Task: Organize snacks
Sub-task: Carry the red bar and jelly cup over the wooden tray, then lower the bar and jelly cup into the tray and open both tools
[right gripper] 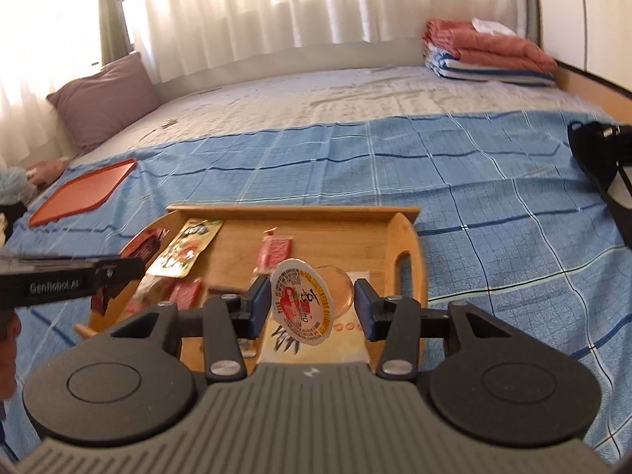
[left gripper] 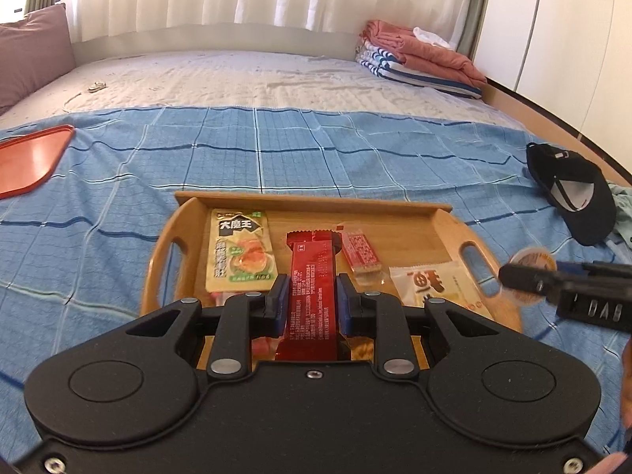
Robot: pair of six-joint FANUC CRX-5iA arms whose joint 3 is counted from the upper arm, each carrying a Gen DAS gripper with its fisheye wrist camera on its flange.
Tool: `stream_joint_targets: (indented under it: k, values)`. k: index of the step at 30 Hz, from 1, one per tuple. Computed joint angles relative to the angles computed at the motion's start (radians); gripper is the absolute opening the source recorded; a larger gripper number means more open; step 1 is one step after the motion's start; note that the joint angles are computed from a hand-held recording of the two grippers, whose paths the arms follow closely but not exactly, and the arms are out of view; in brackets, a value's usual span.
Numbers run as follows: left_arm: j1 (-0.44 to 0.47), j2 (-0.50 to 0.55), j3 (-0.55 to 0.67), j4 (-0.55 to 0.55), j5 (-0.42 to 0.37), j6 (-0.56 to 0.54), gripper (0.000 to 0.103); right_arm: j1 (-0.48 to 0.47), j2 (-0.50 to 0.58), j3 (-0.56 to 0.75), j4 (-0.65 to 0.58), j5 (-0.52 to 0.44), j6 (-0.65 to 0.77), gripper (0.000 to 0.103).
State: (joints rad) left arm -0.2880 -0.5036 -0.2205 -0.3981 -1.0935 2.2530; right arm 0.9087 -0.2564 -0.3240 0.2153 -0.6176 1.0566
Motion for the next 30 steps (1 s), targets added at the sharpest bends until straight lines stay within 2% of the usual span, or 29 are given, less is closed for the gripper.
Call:
stream_joint_targets:
  k: [5, 10, 19, 25, 30]
  values:
    - [0.086, 0.051, -0.017, 0.070, 0.058, -0.038, 0.024, -0.067, 0.099, 0.094, -0.102, -0.007, 0.053, 0.050]
    - [0.134, 0.107, -0.019, 0.100, 0.125, -0.029, 0.024, -0.092, 0.193, 0.161, -0.111, -0.011, 0.063, 0.050]
    - [0.126, 0.224, 0.018, 0.064, 0.175, 0.008, 0.024, -0.106, 0.320, 0.224, -0.059, 0.000, 0.039, 0.050]
    - [0.100, 0.268, 0.040, 0.010, 0.167, 0.026, 0.024, -0.108, 0.344, 0.221, -0.061, 0.027, 0.059, 0.050]
    - [0.103, 0.280, 0.041, 0.008, 0.171, 0.027, 0.024, -0.111, 0.353, 0.218, -0.070, 0.044, 0.077, 0.050]
